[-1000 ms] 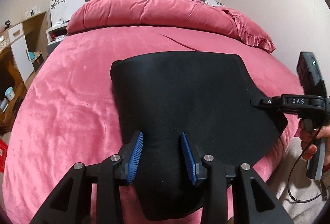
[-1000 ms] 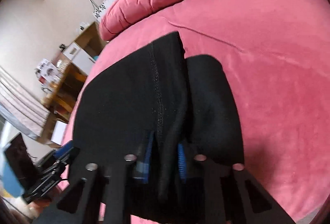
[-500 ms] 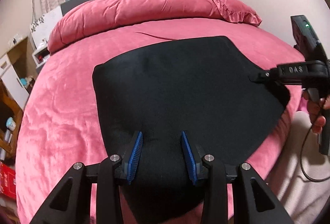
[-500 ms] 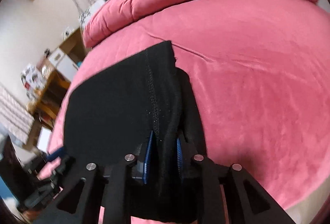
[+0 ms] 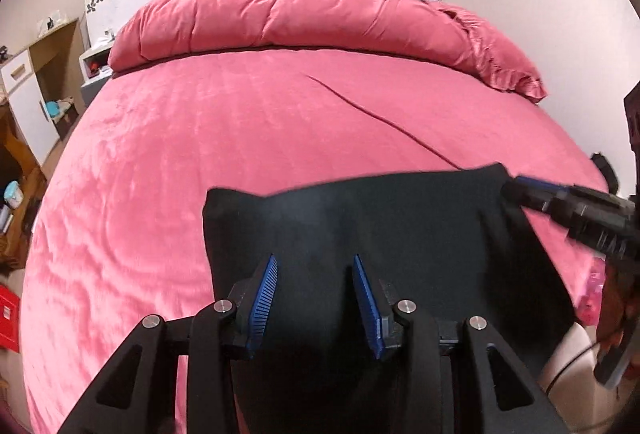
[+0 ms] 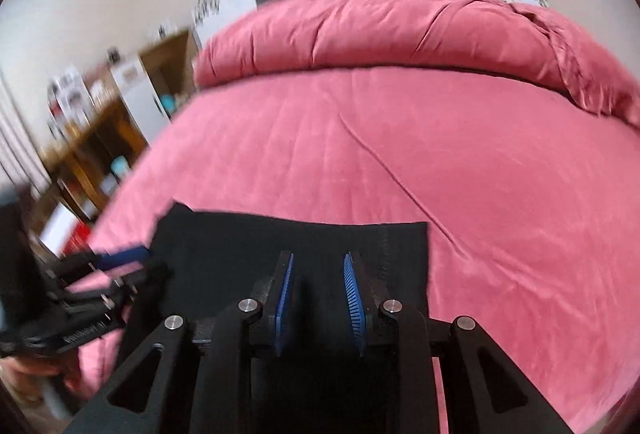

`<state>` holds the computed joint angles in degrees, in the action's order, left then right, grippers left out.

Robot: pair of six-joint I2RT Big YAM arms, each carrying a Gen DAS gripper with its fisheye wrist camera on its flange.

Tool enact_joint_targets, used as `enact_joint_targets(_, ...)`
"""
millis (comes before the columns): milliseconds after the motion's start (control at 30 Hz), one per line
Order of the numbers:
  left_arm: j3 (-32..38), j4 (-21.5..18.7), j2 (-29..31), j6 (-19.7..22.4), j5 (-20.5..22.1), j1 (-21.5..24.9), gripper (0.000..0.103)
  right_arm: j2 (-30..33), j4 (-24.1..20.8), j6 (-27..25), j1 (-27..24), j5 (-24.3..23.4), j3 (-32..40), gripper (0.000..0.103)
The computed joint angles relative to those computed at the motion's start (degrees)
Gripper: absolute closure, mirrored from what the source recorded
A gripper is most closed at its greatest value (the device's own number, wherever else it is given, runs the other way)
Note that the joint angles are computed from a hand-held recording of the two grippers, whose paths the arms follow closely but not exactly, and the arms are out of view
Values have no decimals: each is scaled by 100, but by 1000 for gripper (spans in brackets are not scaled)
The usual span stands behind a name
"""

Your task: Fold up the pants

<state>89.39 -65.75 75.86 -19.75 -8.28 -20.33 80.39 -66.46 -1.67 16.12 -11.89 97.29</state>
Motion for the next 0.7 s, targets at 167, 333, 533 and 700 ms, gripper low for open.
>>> enact_joint_targets(167, -109, 75, 276, 102, -75, 63, 62, 291, 163, -96, 41, 785, -221, 89)
enact_joint_targets(333, -496, 662, 207, 544, -137, 70, 60, 187, 871, 245, -226, 623, -744, 103)
enact_joint_targets(533, -772, 1045, 46, 659, -109, 106, 60, 55, 1395, 311, -320, 493, -1110, 103)
enact_joint_targets(700, -1132, 1212, -365, 472, -269, 22, 60, -110, 1586, 332, -260, 533, -1277, 103)
